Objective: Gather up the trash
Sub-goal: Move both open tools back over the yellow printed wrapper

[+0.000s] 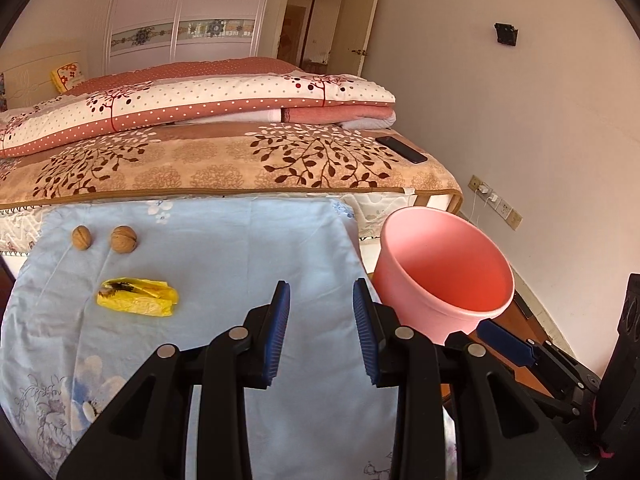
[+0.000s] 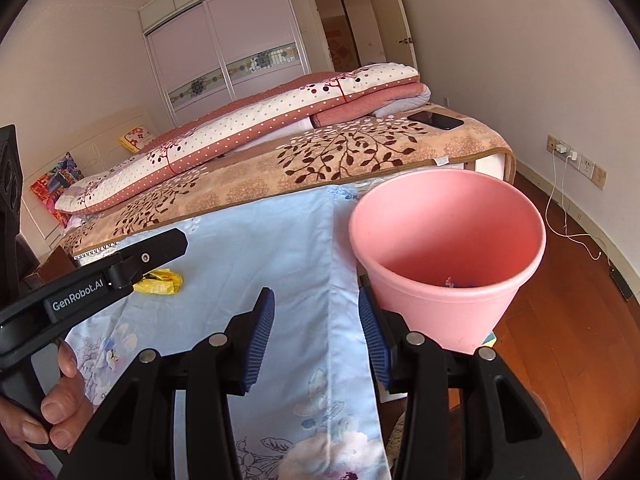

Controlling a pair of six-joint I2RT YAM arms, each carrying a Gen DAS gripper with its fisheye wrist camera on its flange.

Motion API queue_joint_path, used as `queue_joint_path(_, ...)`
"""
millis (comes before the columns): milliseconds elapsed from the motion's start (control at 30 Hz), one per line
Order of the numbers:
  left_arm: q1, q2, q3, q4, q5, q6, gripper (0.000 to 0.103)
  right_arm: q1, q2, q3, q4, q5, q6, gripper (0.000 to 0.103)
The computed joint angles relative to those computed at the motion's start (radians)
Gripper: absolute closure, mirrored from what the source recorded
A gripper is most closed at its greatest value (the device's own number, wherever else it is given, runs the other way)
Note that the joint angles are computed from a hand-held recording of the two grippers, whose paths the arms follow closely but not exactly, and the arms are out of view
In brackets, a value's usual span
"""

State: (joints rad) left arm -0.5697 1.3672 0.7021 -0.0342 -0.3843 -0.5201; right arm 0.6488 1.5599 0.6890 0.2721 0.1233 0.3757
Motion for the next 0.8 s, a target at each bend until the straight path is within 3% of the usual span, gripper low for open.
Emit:
queue_joint_path(300,0.047,-0.126,-0.118,-0.055,-0.066,-0.005,0.07,0.13,0.062,0.056,-0.01,0.03,-0.022,0.057)
queue_joint_path(800,0.198,-0.242,-0.231,-0.055,0.024,0.002,0.07,0.229,0.196,0.206,-0.067,0.048,-0.088,0.055)
